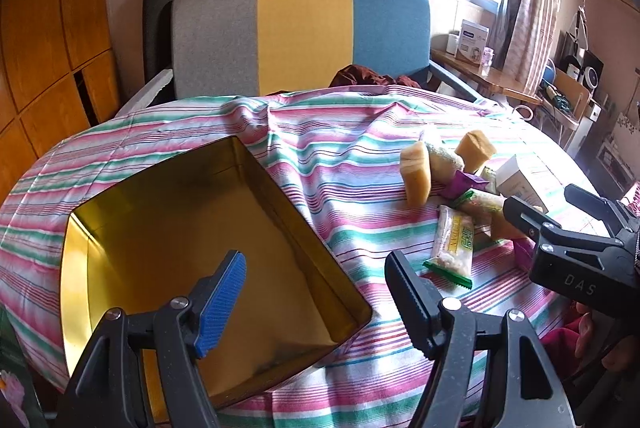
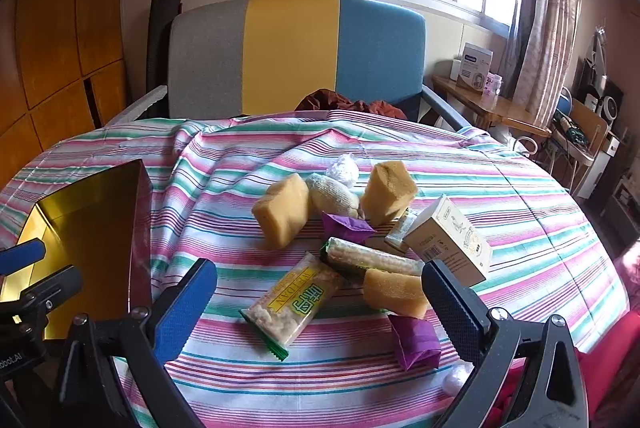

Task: Organize objects
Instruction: 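Move the left gripper toward the WEIDAN snack packet on the cloth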

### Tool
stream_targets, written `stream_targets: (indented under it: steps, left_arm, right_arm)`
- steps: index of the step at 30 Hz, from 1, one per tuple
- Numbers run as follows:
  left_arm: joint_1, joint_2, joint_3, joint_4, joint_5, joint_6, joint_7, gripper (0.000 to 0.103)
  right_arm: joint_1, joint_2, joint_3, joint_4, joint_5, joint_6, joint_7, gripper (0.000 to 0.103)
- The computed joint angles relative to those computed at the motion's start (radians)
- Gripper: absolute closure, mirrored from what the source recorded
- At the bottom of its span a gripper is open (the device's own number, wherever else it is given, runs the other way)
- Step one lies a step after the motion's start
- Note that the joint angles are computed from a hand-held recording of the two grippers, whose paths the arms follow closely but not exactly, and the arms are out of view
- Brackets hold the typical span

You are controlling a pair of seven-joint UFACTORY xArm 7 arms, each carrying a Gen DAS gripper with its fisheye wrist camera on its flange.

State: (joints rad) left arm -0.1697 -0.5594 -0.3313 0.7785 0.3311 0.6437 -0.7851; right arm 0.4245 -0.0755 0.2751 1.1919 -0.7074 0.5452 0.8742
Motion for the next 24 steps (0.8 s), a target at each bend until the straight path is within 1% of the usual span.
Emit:
stream_targets:
  steps: [5, 7, 9, 11, 15, 16, 19, 20, 23, 24]
  left_arm:
    - [0.002, 0.052, -0.014, 0.038, 0.026, -0.004, 0.009, 0.030]
    - [-0.007, 0.091, -0.015, 0.066, 0.038, 0.000, 0.031, 0.030]
    - [-0.036, 0.131, 0.004, 0.087, 0.021, -0.018, 0.067, 0.030]
    - [-0.083, 0.165, 0.040, 0.091, -0.034, -0.075, 0.121, 0.030]
    - [-0.130, 0.245, 0.058, 0.128, -0.089, -0.126, 0.192, 0.030]
    - [-0.145, 0.267, 0.068, 0.140, -0.116, -0.132, 0.213, 0.030]
    - [-0.162, 0.338, 0.068, 0.185, -0.132, -0.120, 0.235, 0.030]
    - [-0.171, 0.363, 0.074, 0.200, -0.147, -0.112, 0.251, 0.030]
    - [-0.198, 0.439, 0.090, 0.254, -0.190, -0.084, 0.308, 0.030]
    - [-0.205, 0.459, 0.092, 0.272, -0.186, -0.080, 0.324, 0.030]
  right_arm:
    - [-0.006, -0.008, -0.006, -0.009, 0.014, 0.009, -0.021, 0.000]
    - [-0.009, -0.015, -0.015, -0.016, 0.056, 0.007, -0.065, 0.000]
    - [-0.015, -0.032, -0.038, -0.036, 0.165, -0.012, -0.158, 0.000]
    - [-0.030, -0.053, -0.053, -0.054, 0.237, -0.013, -0.226, 0.000]
    - [-0.068, -0.111, -0.100, -0.101, 0.414, 0.004, -0.391, 0.000]
    - [-0.085, -0.122, -0.102, -0.110, 0.429, 0.006, -0.404, 0.000]
    - [-0.138, -0.161, -0.113, -0.149, 0.469, 0.012, -0.416, 0.000]
    - [-0.149, -0.171, -0.120, -0.161, 0.496, 0.004, -0.418, 0.000]
    - [-0.151, -0.186, -0.149, -0.188, 0.635, -0.040, -0.447, 0.000]
    - [-0.158, -0.184, -0.145, -0.190, 0.652, -0.047, -0.442, 0.000]
